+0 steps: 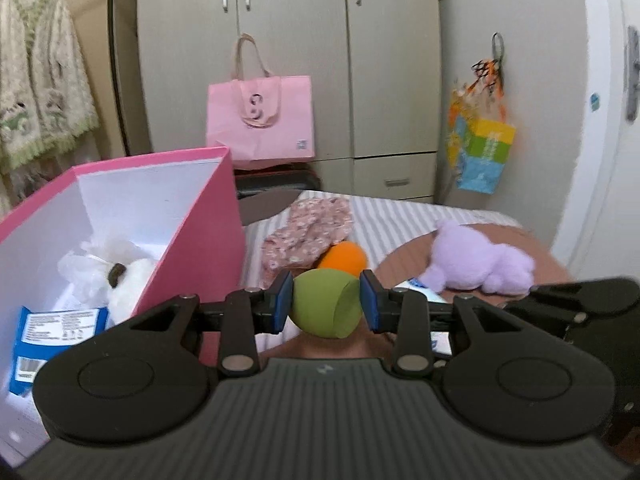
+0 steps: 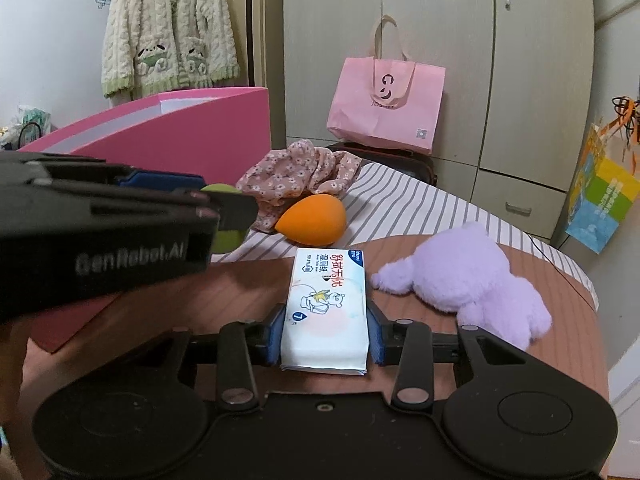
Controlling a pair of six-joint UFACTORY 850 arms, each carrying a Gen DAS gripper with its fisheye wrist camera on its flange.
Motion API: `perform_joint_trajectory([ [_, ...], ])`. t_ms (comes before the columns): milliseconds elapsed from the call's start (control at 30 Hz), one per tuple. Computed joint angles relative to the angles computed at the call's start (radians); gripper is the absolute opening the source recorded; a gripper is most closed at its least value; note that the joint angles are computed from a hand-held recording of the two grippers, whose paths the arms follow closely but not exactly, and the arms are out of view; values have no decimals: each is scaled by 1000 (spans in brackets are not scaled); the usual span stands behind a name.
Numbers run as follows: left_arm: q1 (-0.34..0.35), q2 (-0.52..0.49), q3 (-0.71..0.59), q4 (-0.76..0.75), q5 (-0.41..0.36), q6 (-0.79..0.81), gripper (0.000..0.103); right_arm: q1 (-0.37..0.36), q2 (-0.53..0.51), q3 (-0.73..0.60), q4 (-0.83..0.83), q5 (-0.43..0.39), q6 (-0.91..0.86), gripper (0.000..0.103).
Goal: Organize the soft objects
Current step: 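Lift the green sponge with the left gripper while the right gripper lifts the tissue pack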
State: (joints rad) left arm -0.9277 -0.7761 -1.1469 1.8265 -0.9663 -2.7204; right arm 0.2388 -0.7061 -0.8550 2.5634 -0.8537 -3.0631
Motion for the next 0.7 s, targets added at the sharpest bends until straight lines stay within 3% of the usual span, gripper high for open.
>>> perform_joint_trajectory([
  [467,-63,78,119,94,-35,-124,35,-28,75,126,20,-56,-17,45],
  [700,-92,135,192,146,-10,-189,35,-49,125,189,-10,-58,-12,45],
])
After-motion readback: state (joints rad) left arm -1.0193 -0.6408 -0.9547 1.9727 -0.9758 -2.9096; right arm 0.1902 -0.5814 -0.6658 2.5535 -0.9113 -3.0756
